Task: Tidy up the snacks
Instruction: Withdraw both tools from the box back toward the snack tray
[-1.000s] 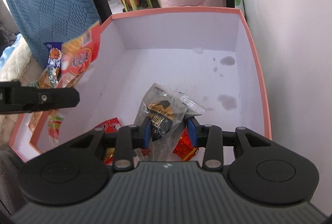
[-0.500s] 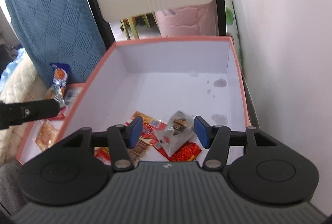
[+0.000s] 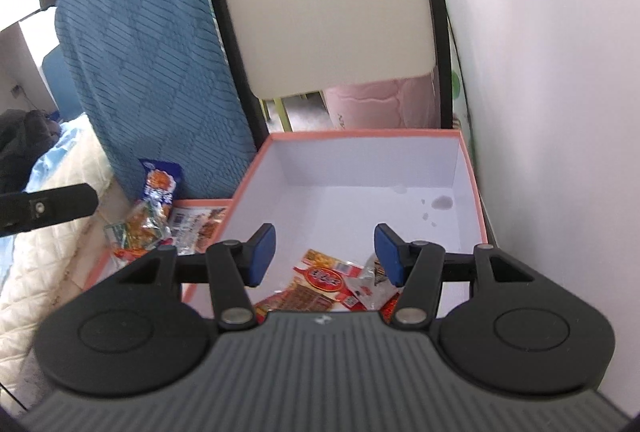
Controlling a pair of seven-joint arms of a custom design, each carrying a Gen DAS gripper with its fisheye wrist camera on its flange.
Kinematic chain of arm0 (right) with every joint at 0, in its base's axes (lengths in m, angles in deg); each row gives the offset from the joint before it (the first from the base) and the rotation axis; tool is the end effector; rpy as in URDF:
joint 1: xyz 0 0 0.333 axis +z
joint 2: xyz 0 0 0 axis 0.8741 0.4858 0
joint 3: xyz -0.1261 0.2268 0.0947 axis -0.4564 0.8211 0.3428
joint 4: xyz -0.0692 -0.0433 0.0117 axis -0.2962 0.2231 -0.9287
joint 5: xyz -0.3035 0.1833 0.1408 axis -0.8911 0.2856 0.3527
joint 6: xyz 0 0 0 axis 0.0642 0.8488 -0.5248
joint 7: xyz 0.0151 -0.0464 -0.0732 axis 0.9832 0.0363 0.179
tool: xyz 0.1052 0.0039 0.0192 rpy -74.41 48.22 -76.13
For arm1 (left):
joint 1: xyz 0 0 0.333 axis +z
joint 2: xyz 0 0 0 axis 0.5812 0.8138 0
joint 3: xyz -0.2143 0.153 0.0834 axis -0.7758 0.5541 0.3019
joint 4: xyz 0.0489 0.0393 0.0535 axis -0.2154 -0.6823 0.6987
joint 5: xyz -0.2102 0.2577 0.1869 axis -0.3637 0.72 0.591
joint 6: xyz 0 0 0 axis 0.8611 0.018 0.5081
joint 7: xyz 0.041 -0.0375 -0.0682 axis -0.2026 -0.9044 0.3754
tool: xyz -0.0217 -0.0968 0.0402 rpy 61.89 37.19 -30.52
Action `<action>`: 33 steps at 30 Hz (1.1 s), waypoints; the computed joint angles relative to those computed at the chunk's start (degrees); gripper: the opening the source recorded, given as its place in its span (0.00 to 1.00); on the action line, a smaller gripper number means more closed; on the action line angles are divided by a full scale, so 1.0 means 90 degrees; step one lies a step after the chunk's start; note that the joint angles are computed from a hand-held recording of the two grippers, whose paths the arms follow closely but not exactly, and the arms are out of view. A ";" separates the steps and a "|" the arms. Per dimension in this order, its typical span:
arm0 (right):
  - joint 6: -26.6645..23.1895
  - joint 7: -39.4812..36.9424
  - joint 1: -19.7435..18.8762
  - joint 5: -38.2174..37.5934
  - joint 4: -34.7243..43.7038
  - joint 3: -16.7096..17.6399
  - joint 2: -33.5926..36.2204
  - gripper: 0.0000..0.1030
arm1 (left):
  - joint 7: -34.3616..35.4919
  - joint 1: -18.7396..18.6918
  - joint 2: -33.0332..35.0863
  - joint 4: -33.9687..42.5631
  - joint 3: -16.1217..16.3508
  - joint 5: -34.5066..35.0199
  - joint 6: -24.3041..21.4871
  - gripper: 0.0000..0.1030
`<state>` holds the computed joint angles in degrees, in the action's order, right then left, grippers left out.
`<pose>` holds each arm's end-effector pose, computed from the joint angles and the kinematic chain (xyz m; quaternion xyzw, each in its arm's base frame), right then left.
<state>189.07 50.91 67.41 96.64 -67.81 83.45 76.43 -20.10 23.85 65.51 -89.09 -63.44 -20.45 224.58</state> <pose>0.6136 0.0705 0.4788 -0.7455 0.5191 -0.1398 0.3939 0.4731 -0.2921 0.5082 -0.7086 0.5145 -0.3964 0.2758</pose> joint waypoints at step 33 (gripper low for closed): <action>0.0634 -0.0842 0.1407 0.0781 -0.2105 0.0042 -0.1682 0.56 | 0.0049 0.1032 -0.3775 -0.3834 -0.0503 -0.1351 0.0865 0.74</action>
